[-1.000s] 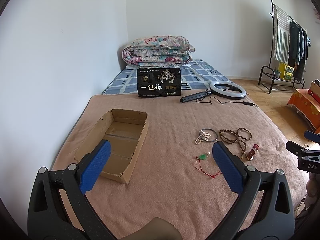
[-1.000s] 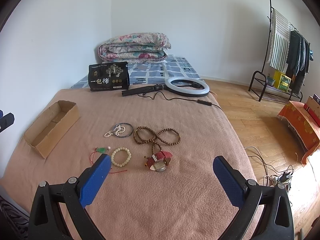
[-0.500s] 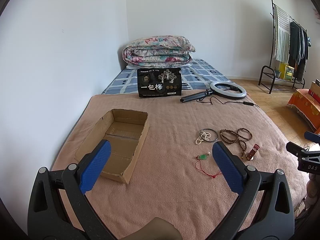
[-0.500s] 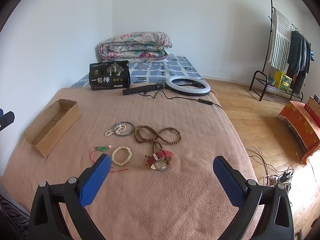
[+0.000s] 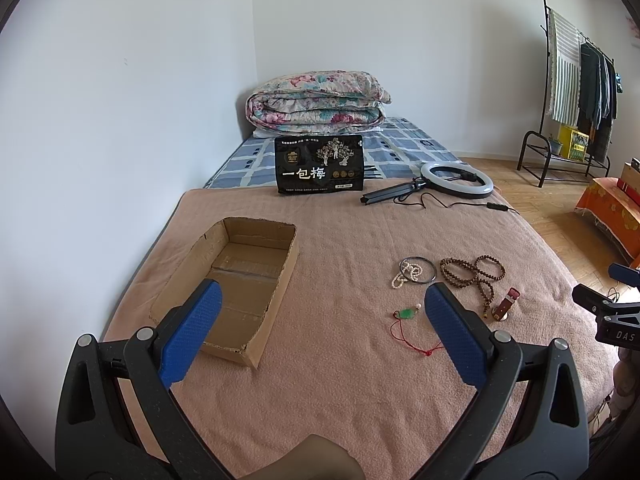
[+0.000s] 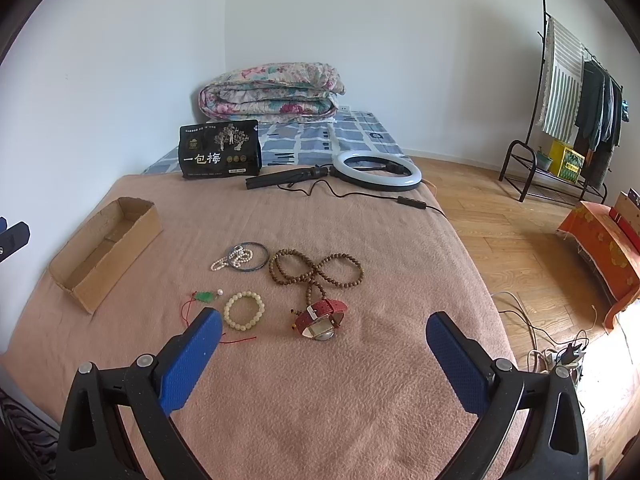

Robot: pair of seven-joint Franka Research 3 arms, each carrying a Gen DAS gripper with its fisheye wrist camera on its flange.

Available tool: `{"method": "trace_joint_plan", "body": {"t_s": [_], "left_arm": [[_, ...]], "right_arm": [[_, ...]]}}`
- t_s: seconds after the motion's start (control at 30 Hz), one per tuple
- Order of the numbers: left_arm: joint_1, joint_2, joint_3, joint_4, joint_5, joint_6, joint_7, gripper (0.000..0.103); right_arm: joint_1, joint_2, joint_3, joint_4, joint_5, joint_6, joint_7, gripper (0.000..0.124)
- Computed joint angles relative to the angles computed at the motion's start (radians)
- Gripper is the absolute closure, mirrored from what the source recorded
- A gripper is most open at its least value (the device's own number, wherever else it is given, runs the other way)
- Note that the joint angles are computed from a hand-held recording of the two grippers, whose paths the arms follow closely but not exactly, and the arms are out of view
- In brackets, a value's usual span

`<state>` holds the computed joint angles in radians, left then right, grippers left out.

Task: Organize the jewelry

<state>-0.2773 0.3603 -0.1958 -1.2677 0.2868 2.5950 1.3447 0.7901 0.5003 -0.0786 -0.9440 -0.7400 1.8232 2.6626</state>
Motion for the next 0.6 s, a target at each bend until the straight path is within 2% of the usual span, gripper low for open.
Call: {"method": "trace_joint_plan", "body": {"t_s": [0.2,0.6], "left_arm": [[0.000,-0.001,0.001,-0.002,0.001,0.000,0.000,0.000],[0.009,0.035,-0.012,0.066,-0.041,-0.084,0.079,0.000]], "right_arm": [[-0.003,-0.006,0.001,-0.010,0.003,0.003,-0.001,0.021],[-0.039,-0.048,0.025,-0.077,0.040,0.014,0.024,0.021]]}}
